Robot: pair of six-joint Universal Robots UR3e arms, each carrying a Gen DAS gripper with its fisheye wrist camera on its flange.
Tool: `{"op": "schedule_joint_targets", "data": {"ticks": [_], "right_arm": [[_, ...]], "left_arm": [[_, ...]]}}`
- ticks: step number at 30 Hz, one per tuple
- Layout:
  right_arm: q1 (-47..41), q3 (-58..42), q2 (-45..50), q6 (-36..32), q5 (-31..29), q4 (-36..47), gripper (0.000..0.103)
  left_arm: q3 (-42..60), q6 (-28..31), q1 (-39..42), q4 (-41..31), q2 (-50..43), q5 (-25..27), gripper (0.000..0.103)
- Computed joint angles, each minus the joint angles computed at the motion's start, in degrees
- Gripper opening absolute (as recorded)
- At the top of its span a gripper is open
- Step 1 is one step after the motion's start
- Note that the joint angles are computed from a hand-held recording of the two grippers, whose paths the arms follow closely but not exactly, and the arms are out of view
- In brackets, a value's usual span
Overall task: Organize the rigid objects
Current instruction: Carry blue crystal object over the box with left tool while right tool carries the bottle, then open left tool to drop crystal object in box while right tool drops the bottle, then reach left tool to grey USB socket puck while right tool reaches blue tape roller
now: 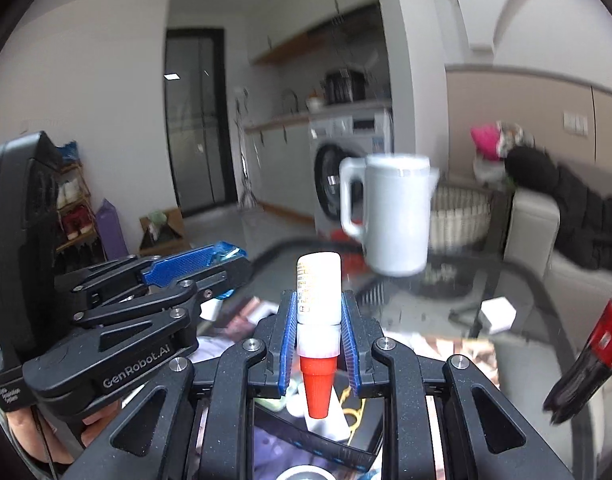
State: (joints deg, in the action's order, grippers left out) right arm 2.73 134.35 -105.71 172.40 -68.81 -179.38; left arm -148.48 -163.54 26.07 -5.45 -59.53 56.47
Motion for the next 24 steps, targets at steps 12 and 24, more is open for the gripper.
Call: {"op": "schedule_joint_targets", "data": {"ticks": [12,24], "right_arm": [[0.5,-10.1,14.5,-1.4,-2.1,19.2,0.021],[-4.8,-1.6,4.7,-4.6,3.6,17.6,0.036]], "left_arm": [[16.8,-3.4,-16.4,-15.0,-26.0,18.2,0.029],[8.0,0.1,-9.9,-11.0,-11.8,11.5,0.053]]}}
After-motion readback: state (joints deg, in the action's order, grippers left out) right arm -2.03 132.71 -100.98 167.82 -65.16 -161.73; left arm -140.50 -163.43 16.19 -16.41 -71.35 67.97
